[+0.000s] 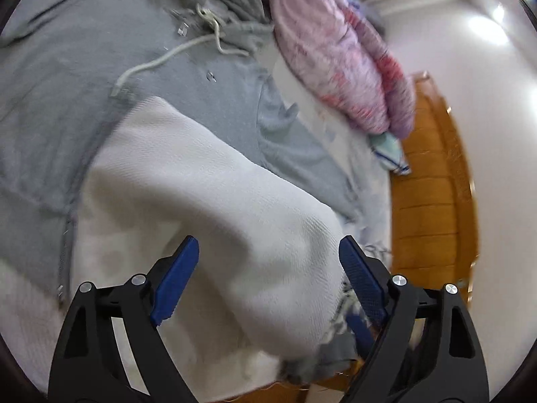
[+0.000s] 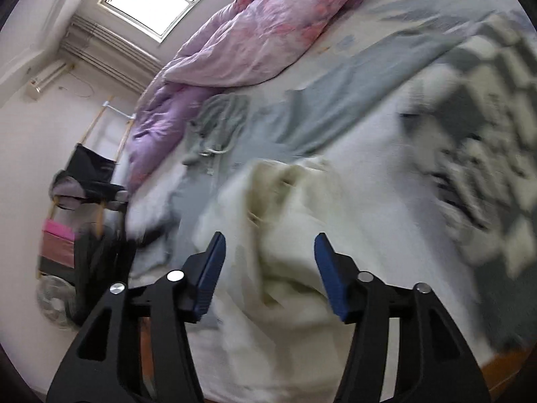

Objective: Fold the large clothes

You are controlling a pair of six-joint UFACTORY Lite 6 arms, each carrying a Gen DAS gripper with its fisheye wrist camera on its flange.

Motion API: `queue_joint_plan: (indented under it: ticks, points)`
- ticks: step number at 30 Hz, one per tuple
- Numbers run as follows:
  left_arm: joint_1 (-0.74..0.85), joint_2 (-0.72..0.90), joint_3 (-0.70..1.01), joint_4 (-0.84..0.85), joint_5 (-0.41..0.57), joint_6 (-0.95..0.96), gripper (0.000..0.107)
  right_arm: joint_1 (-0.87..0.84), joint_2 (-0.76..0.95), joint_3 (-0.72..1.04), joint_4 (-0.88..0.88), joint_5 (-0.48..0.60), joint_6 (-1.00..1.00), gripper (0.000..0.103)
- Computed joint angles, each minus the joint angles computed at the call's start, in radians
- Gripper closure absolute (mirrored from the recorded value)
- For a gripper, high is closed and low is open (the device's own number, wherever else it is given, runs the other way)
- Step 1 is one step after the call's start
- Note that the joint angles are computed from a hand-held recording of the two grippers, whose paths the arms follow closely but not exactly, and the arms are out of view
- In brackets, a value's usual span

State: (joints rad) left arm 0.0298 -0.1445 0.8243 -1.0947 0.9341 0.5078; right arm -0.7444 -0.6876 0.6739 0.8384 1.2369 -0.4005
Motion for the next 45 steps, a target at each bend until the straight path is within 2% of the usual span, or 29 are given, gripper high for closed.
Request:
queue_joint_plan:
  ticks: [2, 4, 7, 9, 10, 11, 12, 16, 20, 22, 24, 27, 29, 30, 33, 35, 38, 39, 42, 45]
  points:
    - [0.066, -0.092, -0.051, 0.076, 0.028, -0.029, 0.018, 0.129, 0.182, 0.046, 0.058, -0.073, 0.006, 0.048]
    - [0.083, -0.171, -0.089, 0.204, 0.011, -0.093, 0.018, 0.219, 0.333, 0.088, 0.103, -0.145, 0.023, 0.048]
    - [0.069, -0.250, -0.171, 0.362, -0.015, -0.158, 0.018, 0.285, 0.508, 0.179, 0.121, -0.211, 0.032, 0.048]
    - [0.023, -0.278, -0.230, 0.431, -0.047, -0.210, 0.018, 0.314, 0.636, 0.282, 0.116, -0.197, 0.034, 0.050]
    - [-0.011, -0.291, -0.253, 0.482, -0.075, -0.255, 0.018, 0.322, 0.696, 0.327, 0.129, -0.184, 0.018, 0.061]
    - [-0.056, -0.295, -0.280, 0.529, -0.110, -0.300, 0.018, 0.331, 0.733, 0.364, 0.137, -0.209, 0.020, 0.084]
    - [-0.091, -0.285, -0.298, 0.567, -0.134, -0.345, 0.018, 0.347, 0.759, 0.402, 0.127, -0.218, -0.001, 0.095]
    - [-0.130, -0.245, -0.357, 0.593, -0.170, -0.361, 0.018, 0.394, 0.847, 0.562, -0.056, -0.291, -0.032, 0.099]
    - [-0.052, -0.241, -0.424, 0.536, -0.143, -0.263, 0.018, 0.446, 0.954, 0.545, -0.428, -0.562, 0.121, 0.103]
    - [-0.028, -0.247, -0.440, 0.542, -0.144, -0.252, 0.018, 0.390, 1.026, 0.584, -0.431, -0.529, 0.179, 0.103]
    - [0.021, -0.249, -0.451, 0.508, -0.127, -0.181, 0.018, 0.329, 0.946, 0.544, -0.376, -0.528, 0.122, 0.102]
    - [0.040, -0.238, -0.448, 0.499, -0.123, -0.145, 0.018, 0.280, 0.734, 0.492, -0.274, -0.396, -0.009, 0.099]
    - [0.011, -0.233, -0.439, 0.504, -0.127, -0.158, 0.018, 0.302, 0.597, 0.471, -0.254, -0.322, -0.015, 0.099]
    - [-0.020, -0.221, -0.432, 0.491, -0.139, -0.174, 0.018, 0.317, 0.540, 0.472, -0.196, -0.248, -0.024, 0.099]
    - [-0.078, -0.195, -0.417, 0.472, -0.169, -0.218, 0.018, 0.483, 0.506, 0.448, -0.150, -0.169, 0.000, 0.099]
    - [-0.097, -0.219, -0.424, 0.471, -0.168, -0.239, 0.018, 0.624, 0.540, 0.400, -0.293, -0.202, 0.124, 0.102]
    - [-0.084, -0.264, -0.432, 0.464, -0.144, -0.217, 0.018, 0.643, 0.563, 0.233, -0.508, -0.409, 0.270, 0.103]
    - [-0.079, -0.268, -0.431, 0.452, -0.139, -0.206, 0.018, 0.594, 0.588, 0.178, -0.534, -0.469, 0.264, 0.103]
    - [-0.006, -0.302, -0.470, 0.411, -0.104, -0.133, 0.018, 0.463, 0.638, 0.128, -0.424, -0.504, 0.118, 0.103]
    - [0.039, -0.313, -0.503, 0.367, -0.082, -0.074, 0.018, 0.514, 0.582, 0.090, -0.488, -0.548, 0.146, 0.103]
